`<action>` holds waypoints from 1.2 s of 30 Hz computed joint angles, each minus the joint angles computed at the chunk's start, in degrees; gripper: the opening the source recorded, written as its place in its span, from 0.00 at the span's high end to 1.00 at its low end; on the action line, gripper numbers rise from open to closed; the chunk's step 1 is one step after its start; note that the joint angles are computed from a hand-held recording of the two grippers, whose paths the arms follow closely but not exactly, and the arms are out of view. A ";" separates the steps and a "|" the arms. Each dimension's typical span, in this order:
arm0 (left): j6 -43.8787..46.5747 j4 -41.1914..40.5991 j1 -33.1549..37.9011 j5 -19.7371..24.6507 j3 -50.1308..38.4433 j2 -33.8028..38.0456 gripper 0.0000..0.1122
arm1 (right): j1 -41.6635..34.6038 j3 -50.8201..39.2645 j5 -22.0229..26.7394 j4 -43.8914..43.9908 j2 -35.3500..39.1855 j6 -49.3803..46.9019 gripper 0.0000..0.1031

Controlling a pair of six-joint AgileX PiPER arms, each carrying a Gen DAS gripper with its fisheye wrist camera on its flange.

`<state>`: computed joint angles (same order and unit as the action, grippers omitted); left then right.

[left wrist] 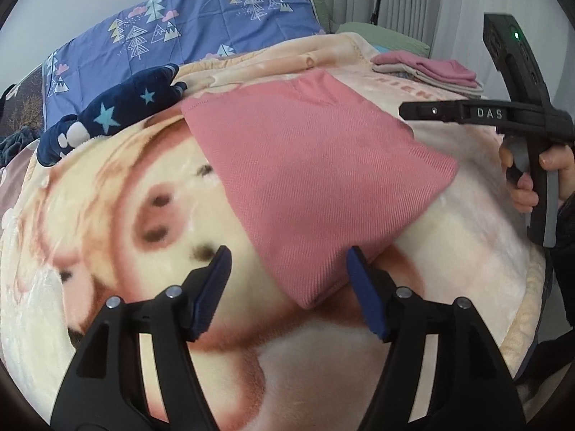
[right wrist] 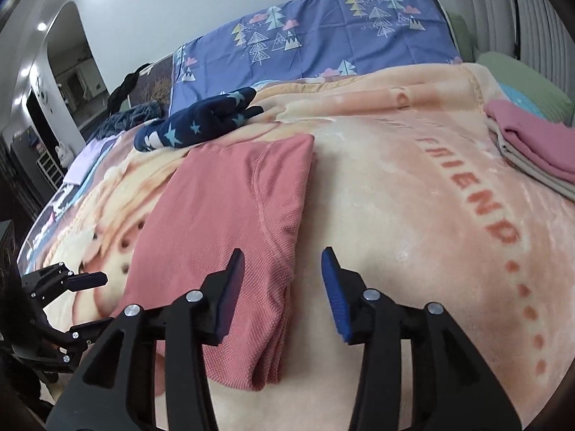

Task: Fold small clothes

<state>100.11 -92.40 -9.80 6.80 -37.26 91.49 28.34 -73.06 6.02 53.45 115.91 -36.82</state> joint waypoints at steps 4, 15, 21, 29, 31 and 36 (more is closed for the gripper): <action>-10.74 8.91 2.72 2.58 -3.19 2.30 0.38 | -1.23 -2.48 1.71 0.87 1.61 0.26 0.50; -24.83 18.14 9.33 12.47 -15.33 11.97 0.38 | -5.97 -24.04 16.87 -9.33 13.57 14.28 0.50; -31.01 23.46 13.59 22.04 -22.92 19.36 0.35 | -8.02 -28.98 24.66 -4.20 18.36 10.45 0.50; -34.25 24.29 14.94 29.63 -32.78 26.96 0.33 | -9.33 -29.04 27.65 3.80 19.68 4.32 0.50; -37.26 25.42 15.19 31.22 -36.21 29.20 0.33 | -9.59 -30.74 28.95 3.57 20.70 5.19 0.50; -40.44 25.60 15.76 32.95 -40.00 32.21 0.39 | -10.30 -31.88 30.98 4.78 21.53 4.70 0.50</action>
